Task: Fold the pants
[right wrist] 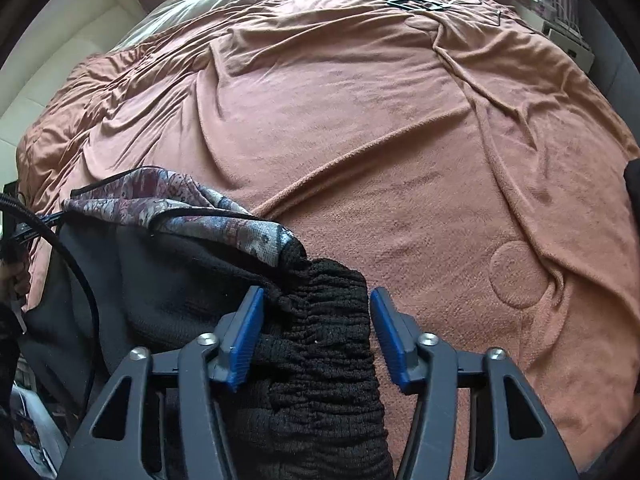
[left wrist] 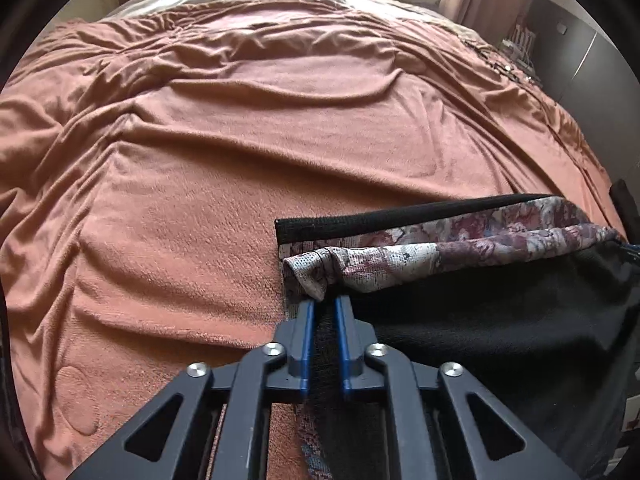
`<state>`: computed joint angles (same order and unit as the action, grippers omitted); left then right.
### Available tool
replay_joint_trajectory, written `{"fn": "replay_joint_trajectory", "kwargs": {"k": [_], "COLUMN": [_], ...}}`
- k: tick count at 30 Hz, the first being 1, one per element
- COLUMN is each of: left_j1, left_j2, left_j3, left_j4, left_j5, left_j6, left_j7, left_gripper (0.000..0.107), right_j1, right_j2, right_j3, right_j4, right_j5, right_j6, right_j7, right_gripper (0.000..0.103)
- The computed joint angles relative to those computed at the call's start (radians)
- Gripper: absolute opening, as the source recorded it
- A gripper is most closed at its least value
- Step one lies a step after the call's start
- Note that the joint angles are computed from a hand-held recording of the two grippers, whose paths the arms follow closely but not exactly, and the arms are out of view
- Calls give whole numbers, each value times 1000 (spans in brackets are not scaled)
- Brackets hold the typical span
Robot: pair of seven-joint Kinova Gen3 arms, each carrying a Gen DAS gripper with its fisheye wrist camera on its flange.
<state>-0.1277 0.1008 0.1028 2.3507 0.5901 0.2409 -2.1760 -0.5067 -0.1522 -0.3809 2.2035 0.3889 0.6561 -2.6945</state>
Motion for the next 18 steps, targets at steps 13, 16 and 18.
{"fn": "replay_joint_trajectory", "kwargs": {"k": [13,16,18], "left_j1": [63,68,70], "left_j2": [-72,-62,-43], "left_j3": [-86,-88,-87], "left_j4": [-62,-72,-86], "left_j5": [-148,-181,-203], "left_j6": [79,79,85], "left_j7": [192,239,271], "left_gripper": [7,7,7], "right_j1": [-44,-44,-39], "right_j2": [-31,-39,-48], "right_j3": [-84,-98,-98], "right_j4": [-20,-17,-15], "right_j5": [160,192,201], "right_j6": [98,107,108], "right_j7": [-153,-188,-208], "right_gripper": [6,5,5]}}
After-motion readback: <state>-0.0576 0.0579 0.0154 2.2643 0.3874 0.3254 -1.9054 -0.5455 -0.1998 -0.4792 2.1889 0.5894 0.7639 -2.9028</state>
